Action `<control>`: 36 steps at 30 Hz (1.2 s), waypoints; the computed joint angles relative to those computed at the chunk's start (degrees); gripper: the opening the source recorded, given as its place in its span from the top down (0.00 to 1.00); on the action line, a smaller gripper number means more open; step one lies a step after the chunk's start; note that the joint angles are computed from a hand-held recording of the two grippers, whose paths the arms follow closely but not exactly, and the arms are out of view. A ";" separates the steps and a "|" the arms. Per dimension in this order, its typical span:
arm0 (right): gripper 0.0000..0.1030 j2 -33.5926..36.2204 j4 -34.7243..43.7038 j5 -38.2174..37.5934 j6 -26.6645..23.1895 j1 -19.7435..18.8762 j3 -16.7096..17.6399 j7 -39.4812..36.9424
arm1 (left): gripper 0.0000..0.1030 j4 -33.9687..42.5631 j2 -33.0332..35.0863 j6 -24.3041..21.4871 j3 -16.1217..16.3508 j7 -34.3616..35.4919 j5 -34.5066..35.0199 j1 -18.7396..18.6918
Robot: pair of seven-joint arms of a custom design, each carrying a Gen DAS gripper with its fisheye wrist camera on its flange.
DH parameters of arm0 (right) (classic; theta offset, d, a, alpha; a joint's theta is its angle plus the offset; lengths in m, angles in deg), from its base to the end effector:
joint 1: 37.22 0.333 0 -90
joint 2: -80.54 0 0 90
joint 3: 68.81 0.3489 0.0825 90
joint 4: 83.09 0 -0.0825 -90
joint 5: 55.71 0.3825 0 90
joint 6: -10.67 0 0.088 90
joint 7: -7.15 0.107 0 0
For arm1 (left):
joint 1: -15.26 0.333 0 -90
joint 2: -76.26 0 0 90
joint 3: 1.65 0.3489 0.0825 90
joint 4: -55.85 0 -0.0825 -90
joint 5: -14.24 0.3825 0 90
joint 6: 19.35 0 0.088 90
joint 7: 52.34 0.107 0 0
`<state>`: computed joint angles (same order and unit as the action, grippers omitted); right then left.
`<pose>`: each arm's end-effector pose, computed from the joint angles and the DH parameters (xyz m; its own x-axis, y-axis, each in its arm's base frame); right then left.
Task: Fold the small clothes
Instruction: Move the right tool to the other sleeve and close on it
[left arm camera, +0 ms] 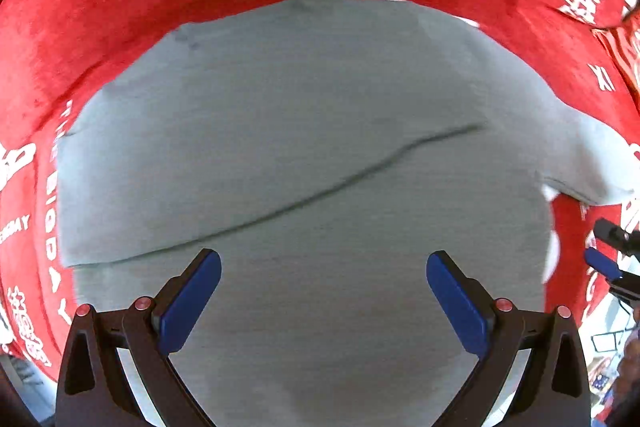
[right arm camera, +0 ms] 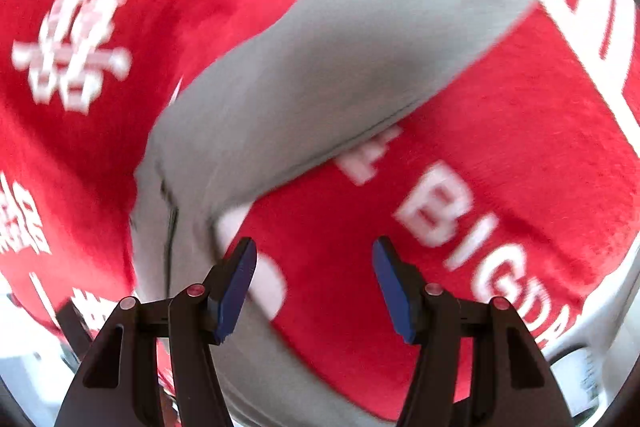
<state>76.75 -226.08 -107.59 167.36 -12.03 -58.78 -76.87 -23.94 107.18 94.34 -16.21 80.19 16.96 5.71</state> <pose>0.3718 0.2998 0.3649 -0.8198 0.2580 -0.5113 0.2318 0.9658 0.1158 0.6817 -0.2589 0.4388 -0.9095 -0.4153 0.0167 -0.4146 0.9037 -0.1072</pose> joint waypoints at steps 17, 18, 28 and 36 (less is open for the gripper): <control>0.37 -8.11 -10.93 -19.48 -20.34 2.95 6.02 48.44 | 0.00 -7.76 -4.29 1.01 -1.50 -3.73 -0.91 -3.79; 0.37 -7.77 -11.01 -20.35 -20.71 3.12 5.73 49.38 | 0.00 -7.85 -4.24 1.00 -1.48 -4.10 -0.72 -3.95; 0.43 -8.01 -12.59 -24.85 -22.25 2.62 3.11 49.19 | 0.00 -7.89 -3.29 1.47 -1.55 -5.39 0.57 -4.74; 0.95 -9.38 -11.77 -31.96 -21.07 0.50 1.12 45.66 | 0.00 -4.11 -0.93 0.61 -0.68 -7.63 1.74 -4.53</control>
<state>67.37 -237.85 -139.55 146.29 -11.53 -57.66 -31.22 -28.05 106.26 94.95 -16.89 72.56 18.70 1.17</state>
